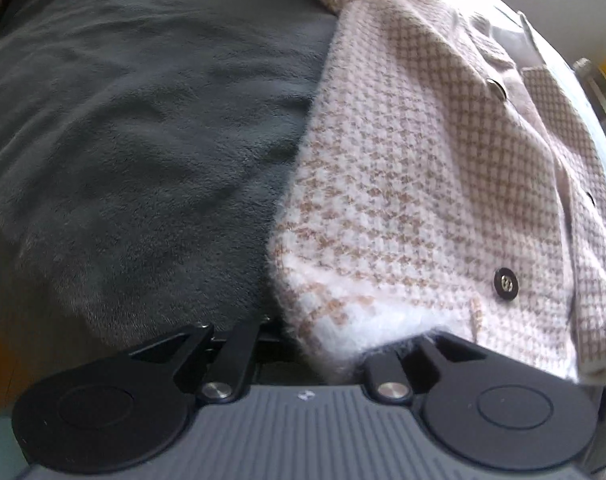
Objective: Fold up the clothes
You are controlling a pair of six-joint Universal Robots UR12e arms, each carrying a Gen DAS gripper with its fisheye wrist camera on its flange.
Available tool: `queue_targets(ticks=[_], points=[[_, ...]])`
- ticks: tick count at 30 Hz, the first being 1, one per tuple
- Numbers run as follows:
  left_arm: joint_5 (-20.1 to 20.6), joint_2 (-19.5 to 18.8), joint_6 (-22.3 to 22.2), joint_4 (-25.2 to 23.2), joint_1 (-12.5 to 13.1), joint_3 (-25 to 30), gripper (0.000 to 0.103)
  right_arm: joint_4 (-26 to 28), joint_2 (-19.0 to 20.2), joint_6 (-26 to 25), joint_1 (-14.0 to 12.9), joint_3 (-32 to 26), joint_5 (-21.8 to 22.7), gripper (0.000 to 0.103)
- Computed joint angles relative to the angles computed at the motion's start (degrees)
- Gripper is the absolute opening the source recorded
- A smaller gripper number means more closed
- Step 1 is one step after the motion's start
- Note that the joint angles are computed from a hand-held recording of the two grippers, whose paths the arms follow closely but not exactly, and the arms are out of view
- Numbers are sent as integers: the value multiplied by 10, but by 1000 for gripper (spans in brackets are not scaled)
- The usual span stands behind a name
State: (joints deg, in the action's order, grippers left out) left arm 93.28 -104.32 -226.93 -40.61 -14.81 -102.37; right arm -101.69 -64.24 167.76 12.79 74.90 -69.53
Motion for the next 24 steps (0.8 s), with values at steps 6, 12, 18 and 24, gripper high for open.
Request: queue_targets(ticks=[6, 12, 18, 24], points=[[-22, 0, 31, -3, 7, -3, 17, -201, 51, 133, -15, -54, 115, 63], [-45, 1, 69, -6, 17, -7, 17, -280, 213, 282, 7, -226, 80, 63], [-66, 1, 107, -11, 26, -8, 18, -205, 309, 324, 17, -363, 44, 60], [-69, 1, 123, -30, 27, -2, 16, -230, 291, 239, 36, -345, -16, 4]])
